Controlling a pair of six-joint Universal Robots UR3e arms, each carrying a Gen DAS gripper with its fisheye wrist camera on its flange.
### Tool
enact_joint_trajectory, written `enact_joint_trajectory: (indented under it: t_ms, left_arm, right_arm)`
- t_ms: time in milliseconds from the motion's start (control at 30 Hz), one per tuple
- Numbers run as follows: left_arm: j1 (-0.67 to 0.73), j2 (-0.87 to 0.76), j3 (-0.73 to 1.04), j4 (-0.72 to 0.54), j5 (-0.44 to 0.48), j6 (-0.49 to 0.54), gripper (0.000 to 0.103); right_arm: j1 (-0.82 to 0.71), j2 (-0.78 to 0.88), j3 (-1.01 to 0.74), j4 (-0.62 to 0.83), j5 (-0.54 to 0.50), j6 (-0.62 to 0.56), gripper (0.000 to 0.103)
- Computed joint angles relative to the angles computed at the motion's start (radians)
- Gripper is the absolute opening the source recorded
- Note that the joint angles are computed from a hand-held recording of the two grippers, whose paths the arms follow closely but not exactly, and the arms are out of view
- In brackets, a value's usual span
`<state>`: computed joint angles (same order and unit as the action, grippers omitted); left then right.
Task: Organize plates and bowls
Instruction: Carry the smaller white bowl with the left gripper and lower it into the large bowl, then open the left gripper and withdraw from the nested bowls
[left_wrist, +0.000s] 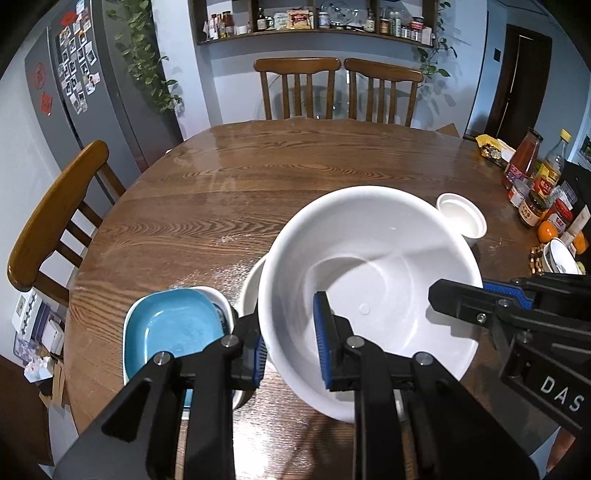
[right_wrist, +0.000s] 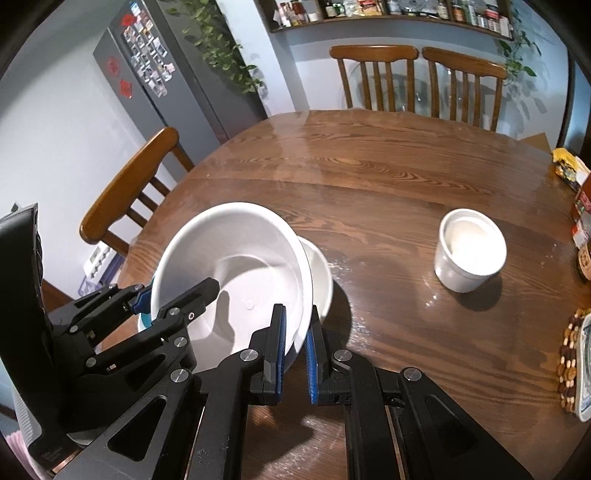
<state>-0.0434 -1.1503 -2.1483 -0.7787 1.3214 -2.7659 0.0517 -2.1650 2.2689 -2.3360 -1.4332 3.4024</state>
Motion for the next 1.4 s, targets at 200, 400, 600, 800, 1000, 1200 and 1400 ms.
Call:
enact_joint_trajectory:
  t_ms: [200,400,600,800,1000,1200,1400]
  left_arm:
    - [0.044,-0.01,0.004,-0.009,-0.02,0.023,0.02]
    - [0.068,-0.042,0.016,-0.019,-0.028,0.043,0.02]
    - [0.064,-0.136,0.056,-0.043,-0.024,0.05,0.02]
    - [0.039,-0.247,0.094,-0.044,0.007,0.037,0.02]
    - [0.016,-0.305,0.111,-0.027,0.04,0.032,0.019]
    - [-0.02,-0.357,0.146,-0.016,0.068,0.028,0.022]
    - [-0.032,-0.348,0.141,0.006,0.074,0.02,0.035]
  right_arm:
    - [0.044,0.088,-0.037,-0.046,-0.023,0.019,0.011]
    - [0.083,0.165,-0.069,-0.079,-0.046,0.044,0.011]
    - [0.071,0.225,-0.069,-0.093,-0.025,0.058,0.011]
    - [0.022,0.303,-0.046,-0.121,0.046,0.067,0.011]
    - [0.02,0.384,-0.054,-0.155,0.05,0.071,0.011]
    - [0.026,0.426,-0.087,-0.136,0.018,0.07,0.011]
    - [0.058,0.438,-0.112,-0.129,-0.03,0.073,0.011]
